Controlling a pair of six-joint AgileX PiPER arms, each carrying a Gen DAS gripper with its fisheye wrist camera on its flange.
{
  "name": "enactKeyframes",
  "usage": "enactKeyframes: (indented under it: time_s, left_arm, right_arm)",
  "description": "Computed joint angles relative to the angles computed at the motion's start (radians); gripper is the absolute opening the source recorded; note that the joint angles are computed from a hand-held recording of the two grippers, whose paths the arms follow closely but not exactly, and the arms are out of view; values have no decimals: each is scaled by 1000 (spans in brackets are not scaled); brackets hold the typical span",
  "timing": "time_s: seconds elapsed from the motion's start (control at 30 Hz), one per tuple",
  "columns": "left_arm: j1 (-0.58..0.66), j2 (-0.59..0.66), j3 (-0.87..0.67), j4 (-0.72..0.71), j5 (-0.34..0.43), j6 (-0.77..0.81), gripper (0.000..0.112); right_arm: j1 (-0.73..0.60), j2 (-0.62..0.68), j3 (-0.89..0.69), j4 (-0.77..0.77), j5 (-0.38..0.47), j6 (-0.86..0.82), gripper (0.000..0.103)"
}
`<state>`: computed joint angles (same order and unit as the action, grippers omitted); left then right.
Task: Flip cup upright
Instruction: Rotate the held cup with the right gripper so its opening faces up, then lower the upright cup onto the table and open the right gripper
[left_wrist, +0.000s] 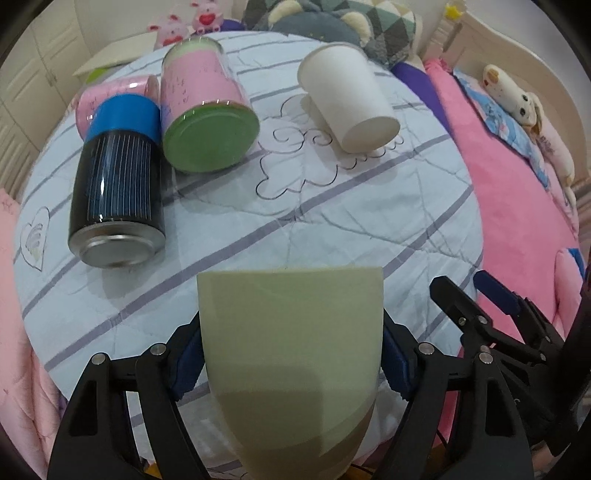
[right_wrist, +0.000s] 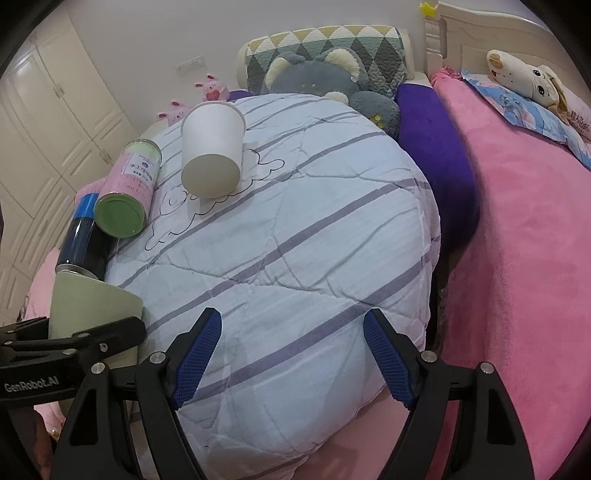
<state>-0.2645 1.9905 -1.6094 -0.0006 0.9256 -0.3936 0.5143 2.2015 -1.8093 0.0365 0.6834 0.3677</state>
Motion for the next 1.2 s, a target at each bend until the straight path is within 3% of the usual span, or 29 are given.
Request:
enactKeyframes:
  time_s: [0.57, 1.03, 1.2]
  left_arm:
    - [-8, 21, -96, 79, -24, 6, 80]
    - [-14, -58, 6, 85, -82, 15, 80]
    - [-28, -107, 84, 151, -119, -31, 95]
  right_arm:
    - [-20, 24, -68, -16, 31, 31, 81]
    - [4, 1, -59, -88, 20, 98, 81]
    - [24, -21, -28, -117, 21, 133, 81]
